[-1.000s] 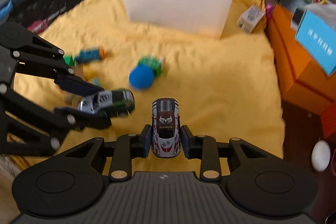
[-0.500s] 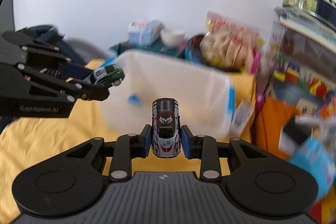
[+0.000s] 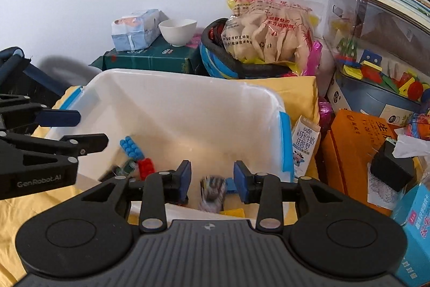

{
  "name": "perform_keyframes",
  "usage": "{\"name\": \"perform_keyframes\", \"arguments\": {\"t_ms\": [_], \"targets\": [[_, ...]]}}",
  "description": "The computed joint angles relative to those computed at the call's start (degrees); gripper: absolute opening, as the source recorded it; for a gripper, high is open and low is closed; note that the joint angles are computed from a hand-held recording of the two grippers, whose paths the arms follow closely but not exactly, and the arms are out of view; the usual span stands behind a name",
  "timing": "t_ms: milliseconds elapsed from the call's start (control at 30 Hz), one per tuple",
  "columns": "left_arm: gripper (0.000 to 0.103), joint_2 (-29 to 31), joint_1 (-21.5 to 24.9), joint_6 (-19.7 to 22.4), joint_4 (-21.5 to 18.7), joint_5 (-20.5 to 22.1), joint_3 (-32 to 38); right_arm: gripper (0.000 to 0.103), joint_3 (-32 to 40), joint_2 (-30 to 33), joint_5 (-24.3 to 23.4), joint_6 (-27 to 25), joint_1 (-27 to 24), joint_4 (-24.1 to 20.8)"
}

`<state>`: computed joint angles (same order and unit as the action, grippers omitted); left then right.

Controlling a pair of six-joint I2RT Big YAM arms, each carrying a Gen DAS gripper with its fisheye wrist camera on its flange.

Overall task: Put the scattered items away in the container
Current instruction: 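Carry both white cars over the white bin and open both tools, then grasp the brown wooden block with the left tool while the right tool grasps the red brick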

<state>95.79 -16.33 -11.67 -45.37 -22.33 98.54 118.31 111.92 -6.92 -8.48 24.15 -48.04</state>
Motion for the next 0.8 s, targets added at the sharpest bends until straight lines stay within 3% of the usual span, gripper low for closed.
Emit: {"name": "perform_keyframes", "arguments": {"t_ms": [167, 267, 333, 500, 567, 633, 800], "targets": [[0.054, -4.17, -1.35, -2.30, 1.23, -0.66, -3.59, 0.040, -5.13, -3.91, -1.92, -0.28, -0.35, 2.96], [0.070, -8.75, -3.00, -2.88, 2.16, -1.15, -8.14, 0.048, -11.53, -8.55, -4.33, -1.92, -1.10, 6.65], [0.070, -11.75, -4.76, -2.68, 1.86, -1.82, -11.86, 0.051, -16.03, -11.69, -4.98, -3.03, -1.54, 7.96], [0.070, -15.97, -9.43, -7.05, -2.93, -1.56, -19.67, 0.051, -26.27, -17.22, -7.02, -5.30, -2.41, 6.03], [0.070, -17.36, -11.21, -10.20, -3.34, -1.32, -22.95, 0.049, -29.74, -18.63, -8.11, -5.76, -2.56, 4.32], [0.070, -18.46, -12.40, -11.86, -4.09, 1.82, -25.44, 0.047, -32.96, -19.95, -9.92, -6.62, -2.65, 3.36], [0.069, -20.05, -15.13, -16.82, -5.61, 2.76, -29.08, 0.042, -39.21, -22.56, -11.09, -9.38, -1.81, 0.46]]}}
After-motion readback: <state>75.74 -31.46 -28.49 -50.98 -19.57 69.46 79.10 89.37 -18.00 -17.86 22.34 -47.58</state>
